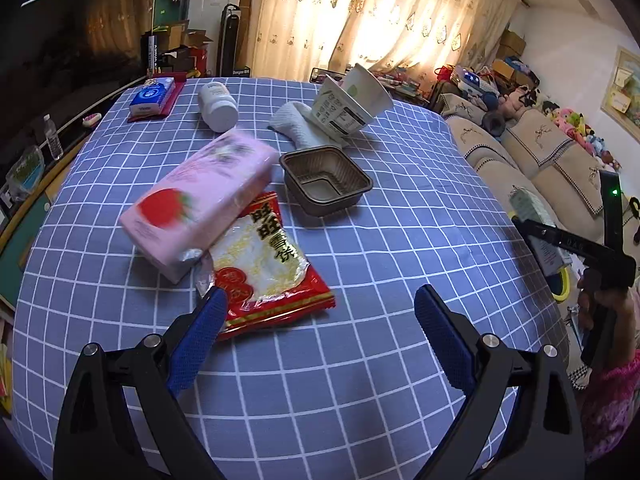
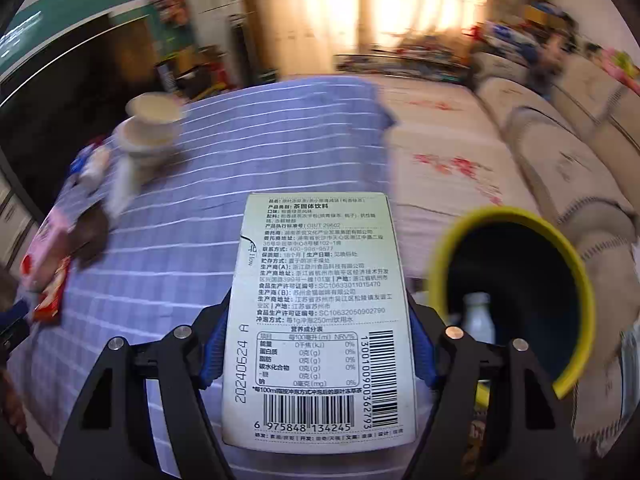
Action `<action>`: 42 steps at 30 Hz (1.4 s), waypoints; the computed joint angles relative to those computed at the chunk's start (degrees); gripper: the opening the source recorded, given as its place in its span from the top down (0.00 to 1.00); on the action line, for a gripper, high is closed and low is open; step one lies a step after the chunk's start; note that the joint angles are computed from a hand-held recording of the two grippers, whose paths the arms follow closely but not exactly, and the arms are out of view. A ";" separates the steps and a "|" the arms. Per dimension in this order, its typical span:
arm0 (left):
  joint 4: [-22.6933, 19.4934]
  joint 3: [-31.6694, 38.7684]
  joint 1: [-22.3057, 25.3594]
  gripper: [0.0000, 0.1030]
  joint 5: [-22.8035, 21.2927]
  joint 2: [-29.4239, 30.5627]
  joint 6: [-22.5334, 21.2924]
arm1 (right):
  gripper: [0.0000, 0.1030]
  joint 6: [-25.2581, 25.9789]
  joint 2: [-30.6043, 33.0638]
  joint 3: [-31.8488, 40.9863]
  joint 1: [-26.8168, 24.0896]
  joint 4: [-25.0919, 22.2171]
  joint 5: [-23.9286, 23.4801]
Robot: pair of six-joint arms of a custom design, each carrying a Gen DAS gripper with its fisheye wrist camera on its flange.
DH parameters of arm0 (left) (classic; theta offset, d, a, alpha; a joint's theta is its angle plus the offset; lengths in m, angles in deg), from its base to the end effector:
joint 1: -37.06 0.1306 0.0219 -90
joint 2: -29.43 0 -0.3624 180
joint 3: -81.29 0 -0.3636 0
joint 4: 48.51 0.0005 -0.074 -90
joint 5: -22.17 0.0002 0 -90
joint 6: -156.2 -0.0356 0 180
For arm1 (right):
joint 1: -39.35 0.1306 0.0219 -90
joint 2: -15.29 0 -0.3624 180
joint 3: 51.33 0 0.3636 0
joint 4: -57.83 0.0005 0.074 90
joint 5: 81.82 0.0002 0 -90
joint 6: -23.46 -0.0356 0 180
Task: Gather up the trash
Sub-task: 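Carry the receipt card to the bin and open the right gripper, then grasp the pink strawberry milk carton with the left gripper and lift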
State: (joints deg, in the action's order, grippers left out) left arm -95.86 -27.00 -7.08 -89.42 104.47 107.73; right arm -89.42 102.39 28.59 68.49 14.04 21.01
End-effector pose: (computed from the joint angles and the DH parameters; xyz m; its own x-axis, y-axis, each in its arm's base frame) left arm 0.2664 -0.2410 0.3766 -0.7340 -0.1468 -0.6631 -0.0086 0.9783 -0.2070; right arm 0.3820 0.2033 0.3625 -0.7622 0.0091 -0.6472 -0.0611 0.9944 0.0859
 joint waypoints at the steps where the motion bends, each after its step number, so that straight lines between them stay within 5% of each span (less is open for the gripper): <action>1: -0.10 0.24 -0.09 0.10 -0.06 0.23 -0.03 | 0.34 -0.28 -0.19 -0.40 -0.83 0.02 0.65; 8: -0.78 1.70 -0.17 0.09 0.06 1.94 -0.41 | 0.34 -2.28 1.88 -1.72 -10.13 -2.48 4.67; 15: -1.33 3.51 -0.49 0.09 0.33 4.15 -0.89 | 0.34 -2.22 5.08 -1.90 -14.13 -2.78 4.59; 32: -1.53 3.74 0.80 0.09 0.73 4.81 -2.06 | 0.22 -3.57 2.49 -4.10 -12.41 -1.15 6.81; 42: -4.56 2.31 6.87 0.10 -0.42 1.47 -6.09 | 0.22 -3.24 0.37 -3.91 -8.43 -0.06 5.83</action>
